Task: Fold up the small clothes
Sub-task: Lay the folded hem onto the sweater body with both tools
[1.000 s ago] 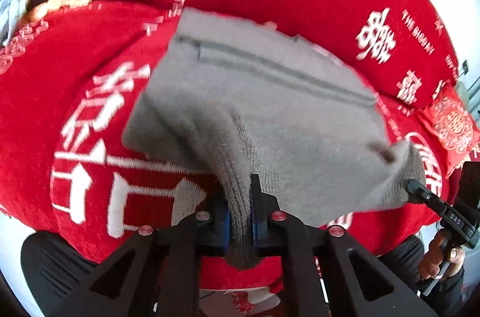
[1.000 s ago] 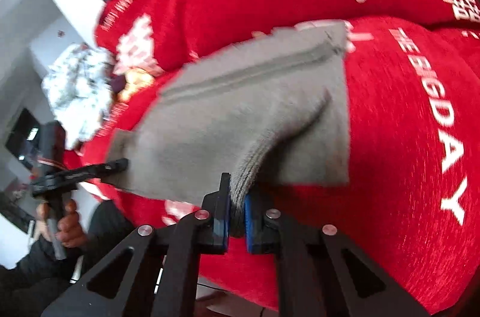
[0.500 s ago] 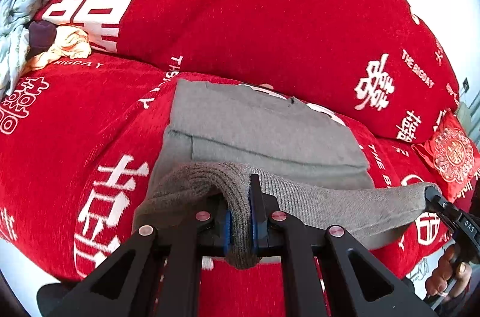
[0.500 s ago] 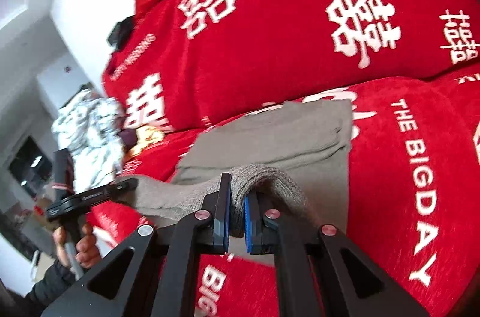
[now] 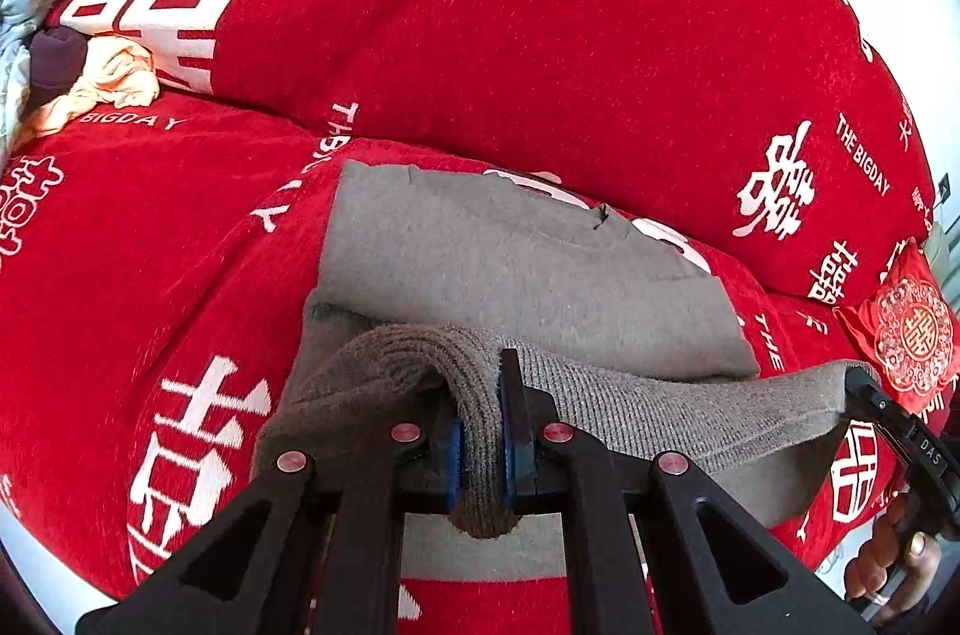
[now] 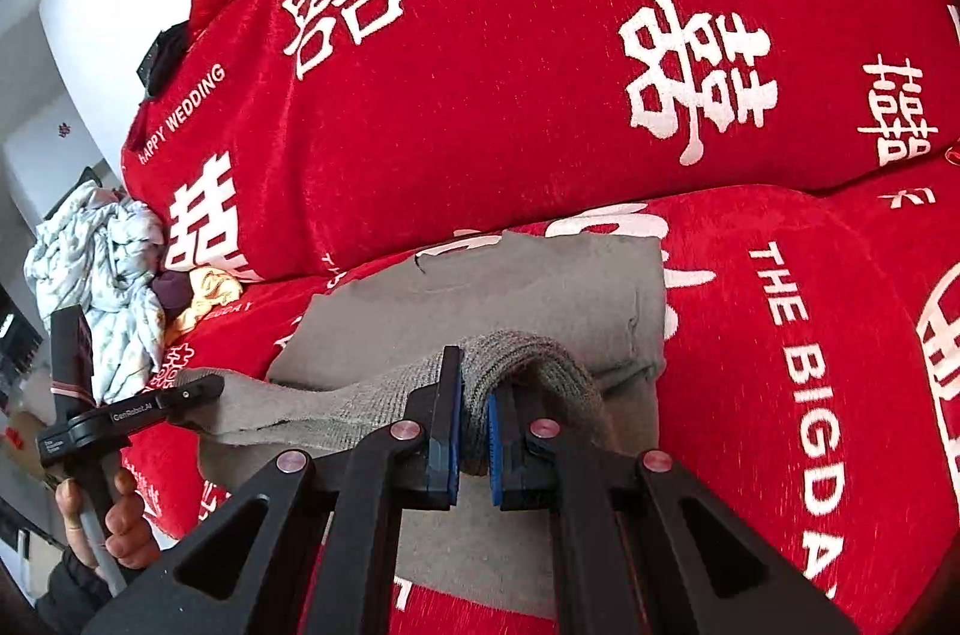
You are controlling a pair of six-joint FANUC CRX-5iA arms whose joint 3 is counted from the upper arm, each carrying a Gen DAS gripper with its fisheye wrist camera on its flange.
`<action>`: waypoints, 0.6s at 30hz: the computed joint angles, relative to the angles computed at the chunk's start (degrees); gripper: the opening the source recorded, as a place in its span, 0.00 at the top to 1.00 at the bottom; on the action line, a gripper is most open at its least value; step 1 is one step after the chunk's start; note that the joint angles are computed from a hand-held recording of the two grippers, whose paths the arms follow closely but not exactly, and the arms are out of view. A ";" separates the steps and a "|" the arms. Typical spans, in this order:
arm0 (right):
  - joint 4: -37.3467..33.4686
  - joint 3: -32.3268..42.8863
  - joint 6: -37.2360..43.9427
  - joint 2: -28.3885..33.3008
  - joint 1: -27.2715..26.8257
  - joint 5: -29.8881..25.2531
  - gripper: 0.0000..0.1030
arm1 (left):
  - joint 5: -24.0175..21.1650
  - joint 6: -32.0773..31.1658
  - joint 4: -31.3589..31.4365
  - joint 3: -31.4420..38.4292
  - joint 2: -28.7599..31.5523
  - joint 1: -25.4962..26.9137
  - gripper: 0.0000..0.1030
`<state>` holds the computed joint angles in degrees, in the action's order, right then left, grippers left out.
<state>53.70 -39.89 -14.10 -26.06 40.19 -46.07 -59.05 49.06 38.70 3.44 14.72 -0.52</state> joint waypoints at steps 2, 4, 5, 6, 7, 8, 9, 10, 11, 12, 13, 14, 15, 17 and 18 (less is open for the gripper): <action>-0.51 0.76 0.61 0.80 -0.67 0.30 0.93 | -0.56 0.88 -0.26 1.56 1.05 -0.16 0.89; -0.92 1.60 1.31 1.64 -1.46 0.62 0.93 | -0.80 1.42 -0.08 2.61 1.79 -0.36 0.90; -1.13 2.06 1.68 2.04 -1.75 0.59 0.93 | -0.91 1.70 -0.09 3.25 2.19 -0.51 0.89; -1.50 2.56 2.41 2.43 -2.26 0.70 0.93 | -0.93 2.02 -0.29 3.84 2.53 -0.70 0.90; -1.74 2.92 2.91 2.74 -2.59 0.78 0.93 | -0.92 2.28 -0.58 4.61 2.94 -0.99 0.89; -2.25 3.48 3.87 3.16 -3.12 0.89 0.93 | -0.90 2.44 -0.82 5.22 3.29 -1.22 0.89; -2.75 4.08 4.73 3.63 -3.58 0.88 0.93 | -0.90 2.77 -1.06 5.76 3.60 -1.40 0.89; -3.13 4.47 5.33 3.91 -3.97 0.96 0.93 | -1.03 3.35 -1.51 6.74 4.18 -1.68 0.89; -3.49 4.95 5.88 4.32 -4.43 1.13 0.93 | -1.12 3.73 -1.68 7.32 4.57 -1.84 0.89; -3.89 5.38 6.51 4.69 -4.91 1.33 0.93 | -1.28 4.21 -1.94 8.02 5.03 -2.01 0.89; -4.35 5.89 7.22 5.15 -5.47 1.54 0.93 | -1.40 4.88 -2.26 8.77 5.53 -2.22 0.89; -4.89 6.46 7.95 5.70 -6.07 1.79 0.93 | -1.57 5.43 -2.53 9.55 6.07 -2.39 0.89; -5.17 6.80 8.29 6.02 -6.34 1.85 0.93 | -1.65 5.96 -2.81 10.13 6.47 -2.54 0.89; -5.78 7.73 9.36 6.97 -7.08 2.04 0.93 | -2.03 7.00 -3.25 11.48 7.41 -2.85 0.89; -6.00 8.14 9.90 7.43 -7.46 2.14 0.93 | -2.28 7.54 -3.57 12.24 7.89 -2.99 0.89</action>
<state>47.71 -31.75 -4.20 -18.62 32.72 -43.92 -61.33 56.60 35.13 15.68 22.61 -3.51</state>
